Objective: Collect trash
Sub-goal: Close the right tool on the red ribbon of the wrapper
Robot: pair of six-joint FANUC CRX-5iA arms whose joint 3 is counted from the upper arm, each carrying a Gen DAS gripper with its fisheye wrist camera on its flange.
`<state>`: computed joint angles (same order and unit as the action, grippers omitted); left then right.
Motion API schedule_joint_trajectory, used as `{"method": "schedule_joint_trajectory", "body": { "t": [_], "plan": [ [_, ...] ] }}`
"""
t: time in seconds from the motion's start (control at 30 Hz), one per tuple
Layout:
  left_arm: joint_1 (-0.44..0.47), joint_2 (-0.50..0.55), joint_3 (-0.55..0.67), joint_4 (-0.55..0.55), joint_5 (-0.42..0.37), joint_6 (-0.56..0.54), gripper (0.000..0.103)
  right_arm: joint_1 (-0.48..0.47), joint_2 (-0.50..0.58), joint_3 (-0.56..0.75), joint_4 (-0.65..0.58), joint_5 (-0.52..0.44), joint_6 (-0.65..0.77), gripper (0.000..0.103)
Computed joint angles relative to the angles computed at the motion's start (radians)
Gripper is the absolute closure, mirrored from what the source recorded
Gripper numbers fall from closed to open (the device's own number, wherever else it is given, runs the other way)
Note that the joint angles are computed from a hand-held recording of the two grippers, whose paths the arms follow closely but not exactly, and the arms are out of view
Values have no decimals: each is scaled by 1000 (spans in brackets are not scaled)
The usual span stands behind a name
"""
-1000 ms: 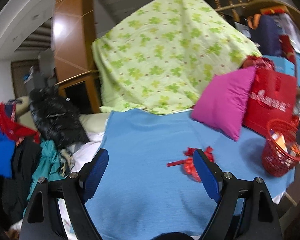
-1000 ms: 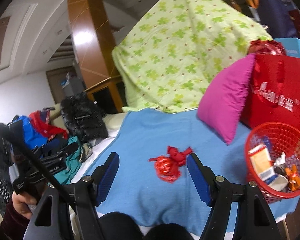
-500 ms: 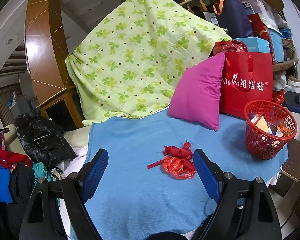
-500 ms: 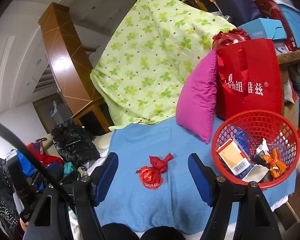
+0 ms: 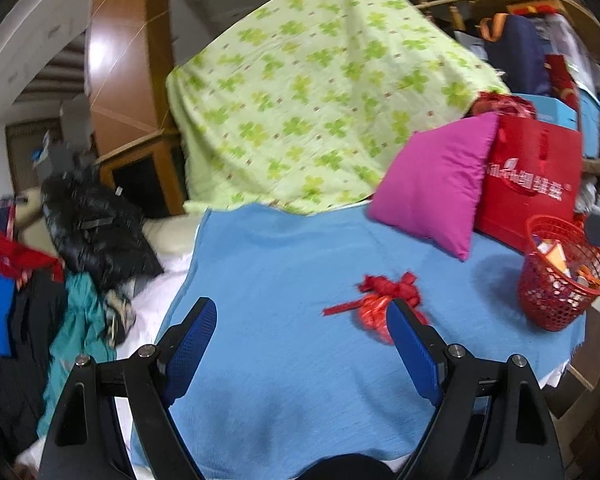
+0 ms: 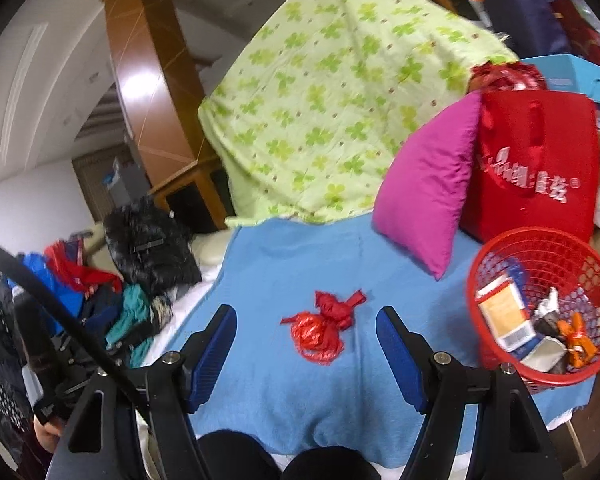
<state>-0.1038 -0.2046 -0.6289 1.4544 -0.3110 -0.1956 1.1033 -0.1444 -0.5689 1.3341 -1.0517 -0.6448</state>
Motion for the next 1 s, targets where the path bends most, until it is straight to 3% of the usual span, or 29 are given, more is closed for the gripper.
{"method": "schedule_joint_trajectory", "body": {
  "t": [0.13, 0.3, 0.63, 0.77, 1.0],
  "plan": [
    [60, 65, 29, -64, -9, 86, 16, -61, 63, 53, -36, 98, 85, 27],
    [110, 146, 80, -219, -19, 227, 16, -177, 135, 94, -76, 264, 165, 27],
    [131, 273, 198, -488, -47, 449, 16, -391, 289, 210, -240, 478, 387, 28],
    [137, 316, 249, -590, -63, 536, 16, -464, 372, 295, -368, 568, 522, 34],
    [149, 373, 329, -744, -89, 685, 16, -514, 531, 531, -721, 539, 872, 47]
  ]
}}
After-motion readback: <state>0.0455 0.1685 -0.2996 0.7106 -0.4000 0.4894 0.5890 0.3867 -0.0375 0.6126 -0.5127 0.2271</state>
